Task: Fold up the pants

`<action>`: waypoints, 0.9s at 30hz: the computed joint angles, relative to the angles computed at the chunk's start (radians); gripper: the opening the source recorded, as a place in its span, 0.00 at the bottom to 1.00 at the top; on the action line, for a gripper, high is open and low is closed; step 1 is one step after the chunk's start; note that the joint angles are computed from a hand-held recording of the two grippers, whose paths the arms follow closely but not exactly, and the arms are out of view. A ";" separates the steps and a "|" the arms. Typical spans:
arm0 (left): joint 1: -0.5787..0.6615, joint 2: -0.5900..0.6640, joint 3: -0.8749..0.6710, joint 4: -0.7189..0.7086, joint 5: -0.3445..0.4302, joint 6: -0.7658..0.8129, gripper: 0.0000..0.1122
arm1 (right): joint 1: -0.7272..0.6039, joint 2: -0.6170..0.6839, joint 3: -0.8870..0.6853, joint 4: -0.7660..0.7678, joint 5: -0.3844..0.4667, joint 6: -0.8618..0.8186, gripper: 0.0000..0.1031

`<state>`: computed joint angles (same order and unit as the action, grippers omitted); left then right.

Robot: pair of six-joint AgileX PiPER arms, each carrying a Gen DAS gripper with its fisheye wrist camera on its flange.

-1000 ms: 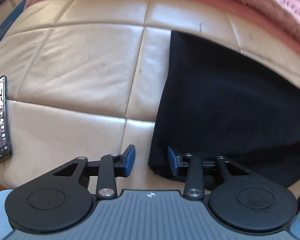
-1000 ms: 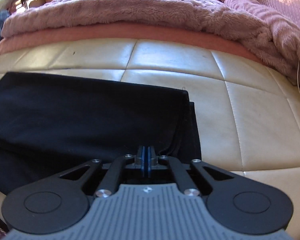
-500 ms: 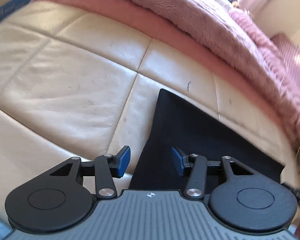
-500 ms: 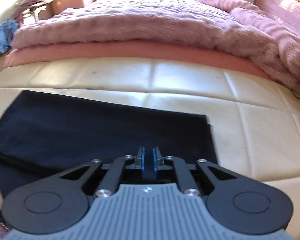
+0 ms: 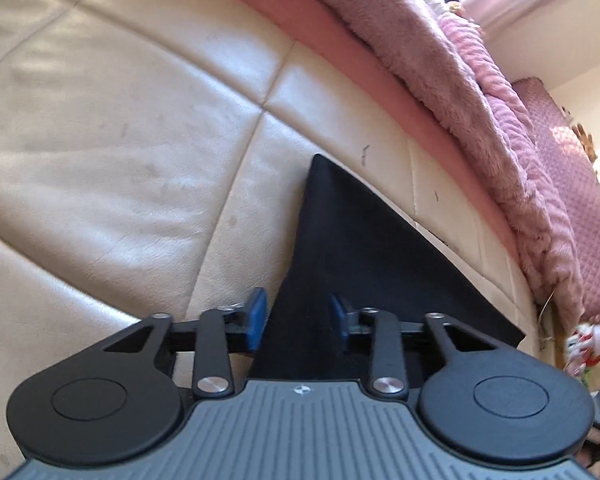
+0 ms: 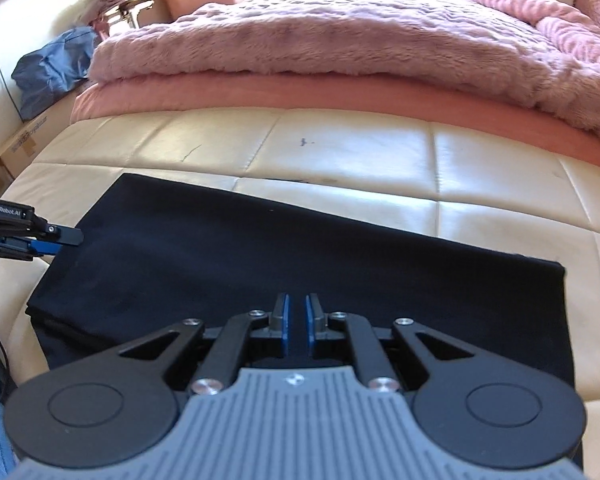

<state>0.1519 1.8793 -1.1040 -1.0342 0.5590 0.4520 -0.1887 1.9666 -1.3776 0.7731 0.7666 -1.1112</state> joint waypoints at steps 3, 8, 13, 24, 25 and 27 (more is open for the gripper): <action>0.029 0.024 -0.009 -0.045 0.043 -0.007 0.11 | 0.015 0.029 -0.033 -0.003 0.006 0.020 0.05; -0.023 -0.011 0.012 -0.034 -0.060 -0.092 0.06 | 0.052 0.089 -0.118 -0.025 0.006 0.074 0.05; -0.041 0.004 -0.091 0.122 -0.052 -0.258 0.06 | 0.125 0.167 -0.238 -0.090 -0.029 0.144 0.00; -0.052 -0.032 -0.239 0.193 0.100 -0.323 0.06 | 0.188 0.400 -0.568 -0.199 0.043 0.340 0.00; -0.060 -0.033 -0.263 0.201 0.118 -0.340 0.06 | 0.190 0.399 -0.578 -0.209 0.054 0.355 0.00; -0.081 -0.035 -0.309 0.228 0.148 -0.381 0.06 | 0.178 0.364 -0.541 -0.186 0.053 0.335 0.00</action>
